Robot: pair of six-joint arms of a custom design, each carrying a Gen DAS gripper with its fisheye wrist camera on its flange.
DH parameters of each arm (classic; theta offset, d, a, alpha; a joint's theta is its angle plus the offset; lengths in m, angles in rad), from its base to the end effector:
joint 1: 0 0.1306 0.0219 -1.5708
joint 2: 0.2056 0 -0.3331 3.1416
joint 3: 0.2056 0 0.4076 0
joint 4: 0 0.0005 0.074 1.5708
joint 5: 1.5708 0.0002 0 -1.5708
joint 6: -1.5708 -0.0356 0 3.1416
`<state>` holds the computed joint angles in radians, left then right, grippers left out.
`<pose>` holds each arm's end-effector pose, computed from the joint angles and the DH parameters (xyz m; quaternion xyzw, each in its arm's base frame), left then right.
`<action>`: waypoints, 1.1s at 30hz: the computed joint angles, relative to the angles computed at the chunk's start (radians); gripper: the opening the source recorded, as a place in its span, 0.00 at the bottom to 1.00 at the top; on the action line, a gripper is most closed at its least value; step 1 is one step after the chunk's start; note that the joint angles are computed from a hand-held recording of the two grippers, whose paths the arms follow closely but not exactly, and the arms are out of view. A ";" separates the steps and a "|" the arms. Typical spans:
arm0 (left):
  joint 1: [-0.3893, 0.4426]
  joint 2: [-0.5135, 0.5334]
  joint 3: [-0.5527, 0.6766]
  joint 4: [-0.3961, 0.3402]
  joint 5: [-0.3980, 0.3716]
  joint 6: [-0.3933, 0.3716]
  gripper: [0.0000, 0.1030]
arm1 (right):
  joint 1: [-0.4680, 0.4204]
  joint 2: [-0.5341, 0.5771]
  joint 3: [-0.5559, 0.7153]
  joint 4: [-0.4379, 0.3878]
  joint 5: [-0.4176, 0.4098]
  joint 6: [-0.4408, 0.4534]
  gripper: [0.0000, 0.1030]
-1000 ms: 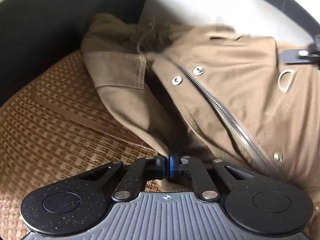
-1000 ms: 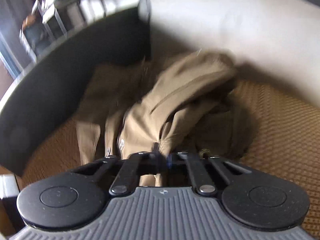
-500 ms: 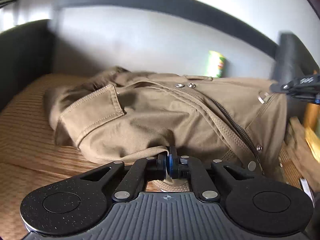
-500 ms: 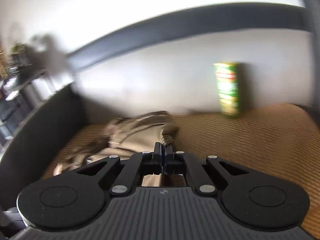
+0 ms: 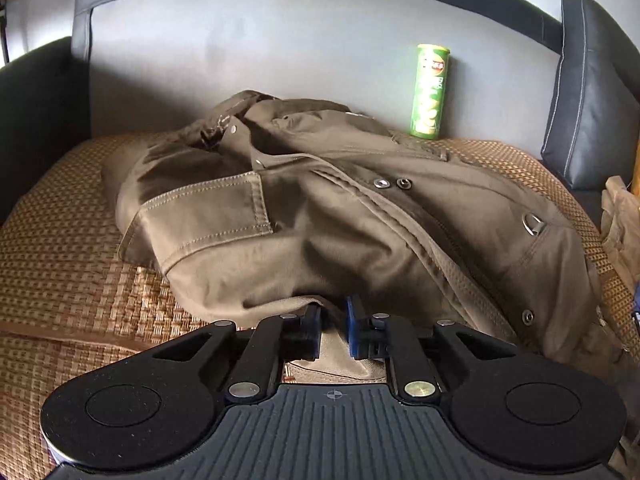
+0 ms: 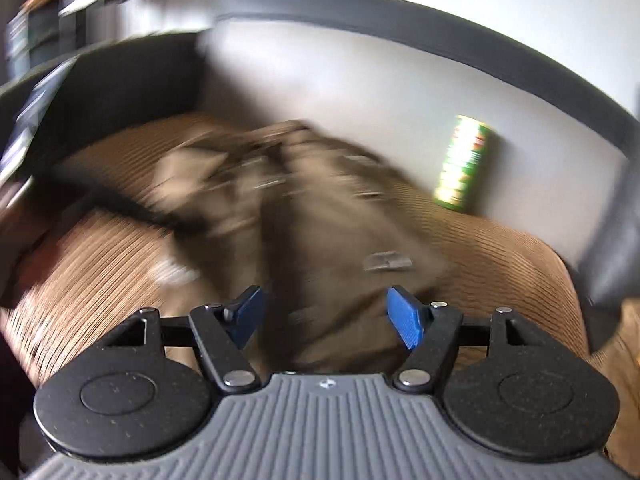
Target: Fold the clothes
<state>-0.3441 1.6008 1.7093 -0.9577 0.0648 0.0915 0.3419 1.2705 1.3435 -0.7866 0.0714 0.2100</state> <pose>0.5423 -0.1973 0.4163 0.1291 0.9262 -0.1058 0.3379 0.4528 0.1579 0.4201 -0.2334 0.8786 -0.0050 0.4166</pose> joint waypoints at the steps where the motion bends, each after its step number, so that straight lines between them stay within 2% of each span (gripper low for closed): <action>1: -0.001 0.010 0.012 -0.004 -0.002 -0.002 0.10 | 0.040 -0.003 -0.024 0.010 0.025 0.038 0.70; 5: 0.011 0.035 0.043 -0.011 0.033 -0.004 0.10 | 0.153 0.022 -0.122 0.097 0.163 0.215 0.72; 6: 0.015 0.041 0.050 -0.014 0.042 -0.006 0.10 | 0.173 0.039 -0.138 0.124 0.202 0.263 0.75; 8: 0.023 0.045 0.057 -0.022 0.061 -0.014 0.11 | 0.191 0.078 -0.172 0.205 0.270 0.374 0.75; 9: 0.028 0.041 0.056 -0.027 0.072 -0.022 0.18 | 0.188 0.099 -0.170 0.224 0.271 0.413 0.70; 10: 0.036 0.029 0.047 -0.028 0.086 -0.025 0.21 | 0.176 0.120 -0.147 0.202 0.239 0.417 0.36; 11: 0.047 0.008 0.025 -0.019 0.104 -0.028 0.34 | 0.160 0.138 -0.112 0.162 0.203 0.388 0.13; 12: 0.060 -0.024 -0.009 0.004 0.118 -0.026 0.40 | 0.137 0.156 -0.058 0.098 0.160 0.310 0.12; 13: 0.071 -0.062 -0.051 0.037 0.117 -0.020 0.55 | 0.115 0.165 -0.013 0.052 0.120 0.248 0.11; 14: 0.080 -0.102 -0.094 0.074 0.102 -0.010 0.66 | 0.090 0.162 0.018 0.030 0.085 0.209 0.11; 18: 0.101 -0.235 -0.241 0.180 0.060 -0.002 0.68 | 0.000 0.157 0.138 -0.029 -0.036 0.060 0.09; 21: 0.081 -0.297 -0.337 0.229 0.059 -0.049 0.71 | -0.060 0.167 0.231 -0.054 -0.109 -0.046 0.09; 23: 0.046 -0.312 -0.386 0.253 0.038 -0.081 0.72 | -0.087 0.177 0.279 -0.045 -0.130 -0.092 0.09; 26: -0.022 -0.281 -0.405 0.300 -0.037 -0.120 0.72 | -0.111 0.192 0.340 -0.040 -0.141 -0.137 0.08; 30: -0.083 -0.191 -0.362 0.395 -0.108 -0.105 0.72 | -0.163 0.202 0.381 -0.043 -0.190 -0.152 0.08; 33: -0.101 -0.122 -0.326 0.494 -0.150 -0.112 0.80 | -0.172 0.217 0.422 -0.056 -0.212 -0.150 0.08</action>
